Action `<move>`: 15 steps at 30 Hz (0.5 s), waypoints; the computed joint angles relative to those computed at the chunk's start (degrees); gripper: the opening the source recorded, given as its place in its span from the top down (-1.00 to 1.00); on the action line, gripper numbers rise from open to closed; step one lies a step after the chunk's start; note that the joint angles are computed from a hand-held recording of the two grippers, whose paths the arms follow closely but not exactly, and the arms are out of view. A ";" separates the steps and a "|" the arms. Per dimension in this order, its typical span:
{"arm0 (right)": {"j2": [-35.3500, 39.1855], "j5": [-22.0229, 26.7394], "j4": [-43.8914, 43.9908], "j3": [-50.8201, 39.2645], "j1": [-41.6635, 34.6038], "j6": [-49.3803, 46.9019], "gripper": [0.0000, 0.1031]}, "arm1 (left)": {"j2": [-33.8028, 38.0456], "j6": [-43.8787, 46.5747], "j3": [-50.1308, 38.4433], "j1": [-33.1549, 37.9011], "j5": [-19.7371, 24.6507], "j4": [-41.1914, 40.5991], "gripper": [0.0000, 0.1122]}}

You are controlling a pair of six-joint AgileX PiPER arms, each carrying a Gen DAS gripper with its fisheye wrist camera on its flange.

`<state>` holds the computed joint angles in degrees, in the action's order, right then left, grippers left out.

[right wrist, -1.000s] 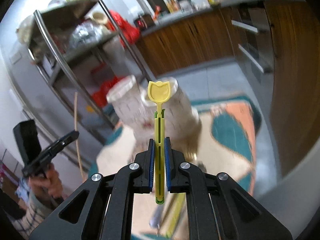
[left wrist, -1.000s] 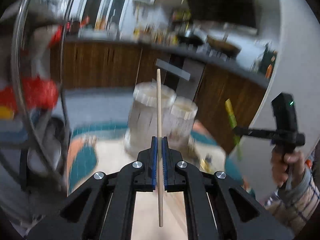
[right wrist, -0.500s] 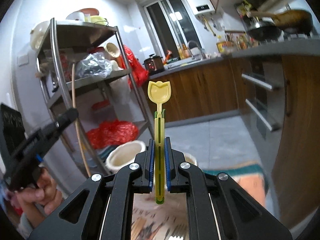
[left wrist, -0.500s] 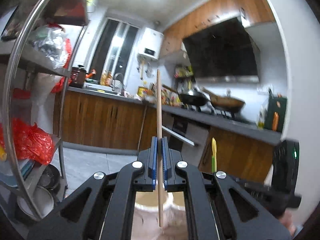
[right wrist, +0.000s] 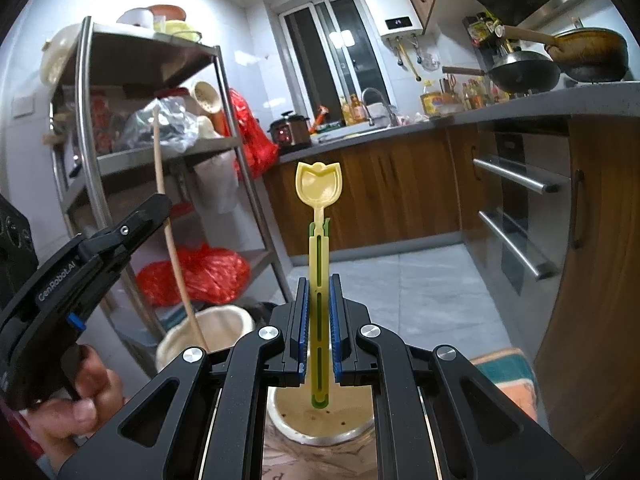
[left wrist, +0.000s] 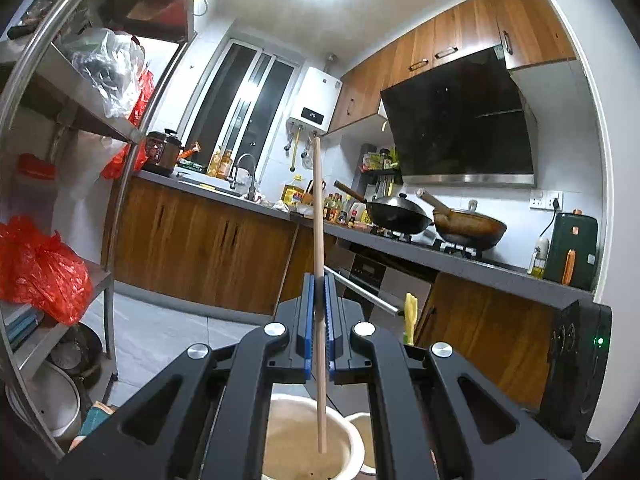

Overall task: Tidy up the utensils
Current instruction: 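Lift the yellow spoon with the right tool while the left tool lifts the chopstick over the ceramic holder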

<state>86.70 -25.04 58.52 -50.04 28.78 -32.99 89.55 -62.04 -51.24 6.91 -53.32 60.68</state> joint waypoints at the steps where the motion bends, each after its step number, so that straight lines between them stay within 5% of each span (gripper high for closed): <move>1: 0.25 -0.45 0.33 0.08 0.13 -0.41 0.80 | 0.19 0.62 0.09 -0.28 0.17 -0.13 0.92; 15: 2.88 1.45 -8.24 1.37 -2.44 8.60 0.80 | 3.45 3.34 0.23 -2.62 1.89 -0.13 0.92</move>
